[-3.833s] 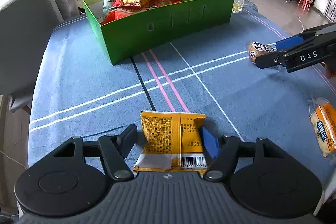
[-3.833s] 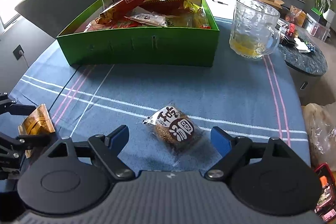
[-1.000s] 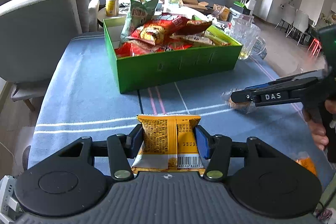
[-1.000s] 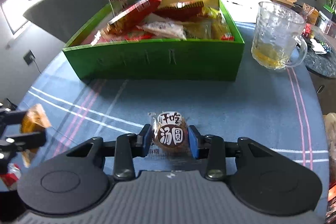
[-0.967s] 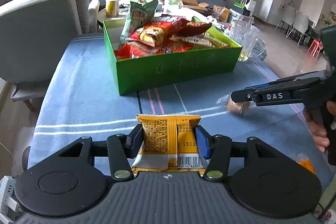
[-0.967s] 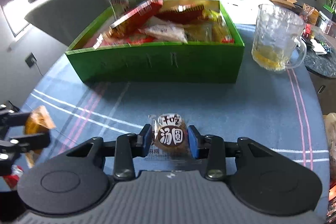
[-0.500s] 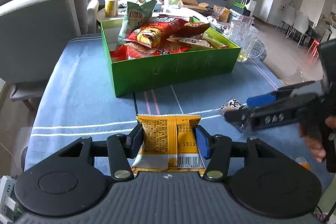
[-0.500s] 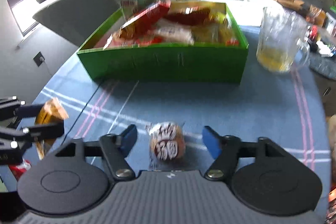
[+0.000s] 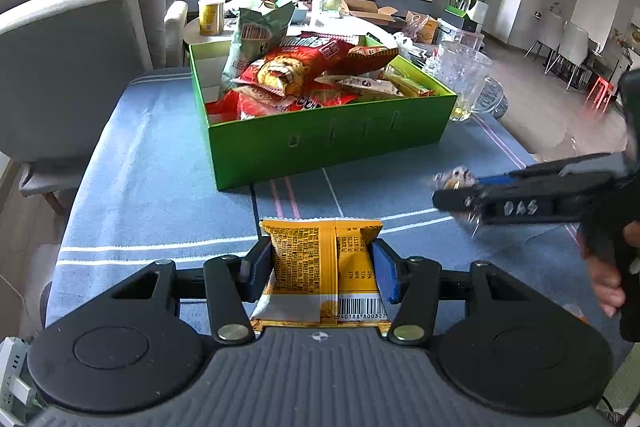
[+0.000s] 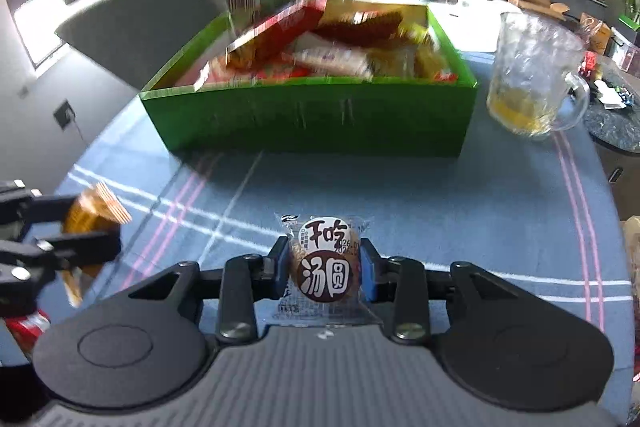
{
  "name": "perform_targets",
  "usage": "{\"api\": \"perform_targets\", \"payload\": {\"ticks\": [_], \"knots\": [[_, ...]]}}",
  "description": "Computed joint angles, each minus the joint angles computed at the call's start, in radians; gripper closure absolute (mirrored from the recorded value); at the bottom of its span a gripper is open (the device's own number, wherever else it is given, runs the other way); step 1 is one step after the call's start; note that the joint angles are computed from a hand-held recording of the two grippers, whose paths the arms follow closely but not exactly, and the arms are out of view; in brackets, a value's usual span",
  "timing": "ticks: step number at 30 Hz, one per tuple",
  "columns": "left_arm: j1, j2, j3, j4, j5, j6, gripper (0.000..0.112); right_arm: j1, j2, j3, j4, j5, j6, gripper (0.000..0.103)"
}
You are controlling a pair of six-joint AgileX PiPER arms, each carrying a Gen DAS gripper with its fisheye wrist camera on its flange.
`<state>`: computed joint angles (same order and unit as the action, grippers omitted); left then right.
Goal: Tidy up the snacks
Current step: 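Carry the yellow bag and pastry pack with both grippers over the box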
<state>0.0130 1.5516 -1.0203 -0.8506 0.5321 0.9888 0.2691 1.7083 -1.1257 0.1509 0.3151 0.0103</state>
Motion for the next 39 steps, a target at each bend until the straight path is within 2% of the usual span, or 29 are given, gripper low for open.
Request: {"api": "perform_targets", "payload": {"ticks": [7, 12, 21, 27, 39], "knots": [[-0.025, -0.007, -0.037, -0.004, -0.002, -0.004, 0.063, -0.012, -0.052, -0.013, 0.104, -0.035, -0.052, 0.021], [-0.056, 0.009, -0.092, 0.003, -0.008, -0.019, 0.063, 0.000, -0.037, -0.058, 0.033, -0.050, 0.042, 0.021], [-0.087, 0.076, -0.211, 0.056, -0.003, -0.089, 0.063, -0.029, 0.056, -0.233, -0.061, -0.009, 0.167, 0.021], [-0.095, 0.134, -0.290, 0.091, -0.006, -0.136, 0.063, -0.054, 0.125, -0.319, 0.038, 0.006, 0.092, 0.021], [-0.094, 0.262, -0.452, 0.157, 0.012, -0.219, 0.063, -0.091, 0.281, -0.488, 0.073, 0.039, 0.106, 0.020]]}}
